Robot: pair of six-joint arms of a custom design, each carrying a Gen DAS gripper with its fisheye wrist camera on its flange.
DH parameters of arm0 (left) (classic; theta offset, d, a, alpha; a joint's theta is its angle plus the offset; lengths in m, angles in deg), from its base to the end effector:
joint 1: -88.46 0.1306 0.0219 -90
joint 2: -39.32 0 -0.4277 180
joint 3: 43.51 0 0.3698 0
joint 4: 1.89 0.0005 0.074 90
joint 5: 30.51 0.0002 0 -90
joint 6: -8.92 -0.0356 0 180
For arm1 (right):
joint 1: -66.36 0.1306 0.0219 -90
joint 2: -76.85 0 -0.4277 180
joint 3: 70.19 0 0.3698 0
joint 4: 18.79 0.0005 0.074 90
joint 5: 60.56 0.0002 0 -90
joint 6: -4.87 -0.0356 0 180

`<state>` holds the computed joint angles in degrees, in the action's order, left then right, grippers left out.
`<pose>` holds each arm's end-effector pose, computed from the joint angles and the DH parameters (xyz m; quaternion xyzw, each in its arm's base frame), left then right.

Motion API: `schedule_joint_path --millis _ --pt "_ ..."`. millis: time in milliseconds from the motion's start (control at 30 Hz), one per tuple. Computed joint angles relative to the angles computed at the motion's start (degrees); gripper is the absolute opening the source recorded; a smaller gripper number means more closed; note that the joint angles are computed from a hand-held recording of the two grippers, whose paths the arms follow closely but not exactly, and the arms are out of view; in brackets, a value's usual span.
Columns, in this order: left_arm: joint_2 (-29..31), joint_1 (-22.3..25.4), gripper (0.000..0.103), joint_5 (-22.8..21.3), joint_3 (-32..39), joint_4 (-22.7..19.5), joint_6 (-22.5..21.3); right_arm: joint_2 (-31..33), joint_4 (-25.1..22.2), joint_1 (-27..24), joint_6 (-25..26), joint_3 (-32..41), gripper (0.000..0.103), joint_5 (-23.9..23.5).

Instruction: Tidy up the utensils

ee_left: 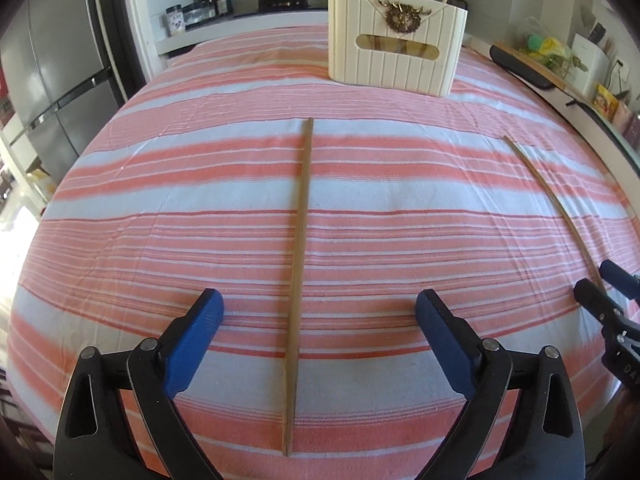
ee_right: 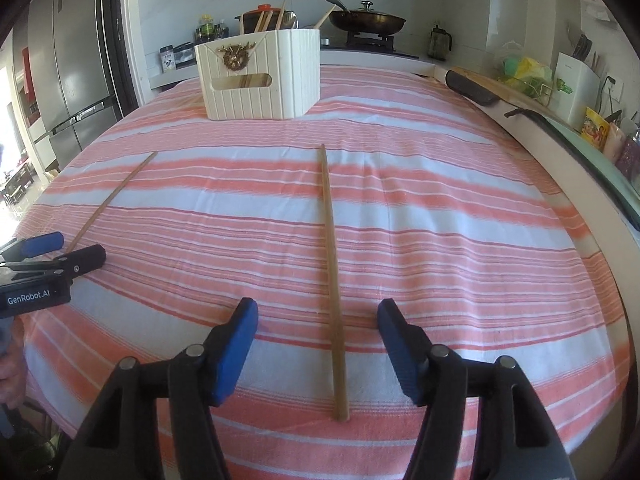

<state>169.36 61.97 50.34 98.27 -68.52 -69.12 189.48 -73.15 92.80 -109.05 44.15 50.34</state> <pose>0.6483 -0.3173 0.4439 0.0963 0.9458 -0.0272 0.3089 0.5619 0.2647 0.4510 0.0376 0.9327 -0.0215 0.3581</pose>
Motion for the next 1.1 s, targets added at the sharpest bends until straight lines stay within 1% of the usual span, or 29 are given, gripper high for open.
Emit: schedule_joint_path --millis 100,300,667,1100 --pt "0.4 -0.1 0.102 -0.3 0.5 -0.4 -0.3 0.1 1.0 0.1 0.9 -0.3 0.066 0.4" --pt "-0.5 -0.1 0.102 -0.3 -1.2 1.0 -0.5 -0.1 2.8 0.4 0.8 -1.3 0.066 1.4" --pt "-0.9 -0.2 0.102 -0.4 -2.1 1.8 -0.5 -0.7 5.6 1.1 0.9 -3.3 0.066 3.9" --pt "-1.1 -0.2 0.102 -0.4 -2.4 2.0 -0.5 -1.1 7.6 1.3 1.5 -4.6 0.065 4.6"
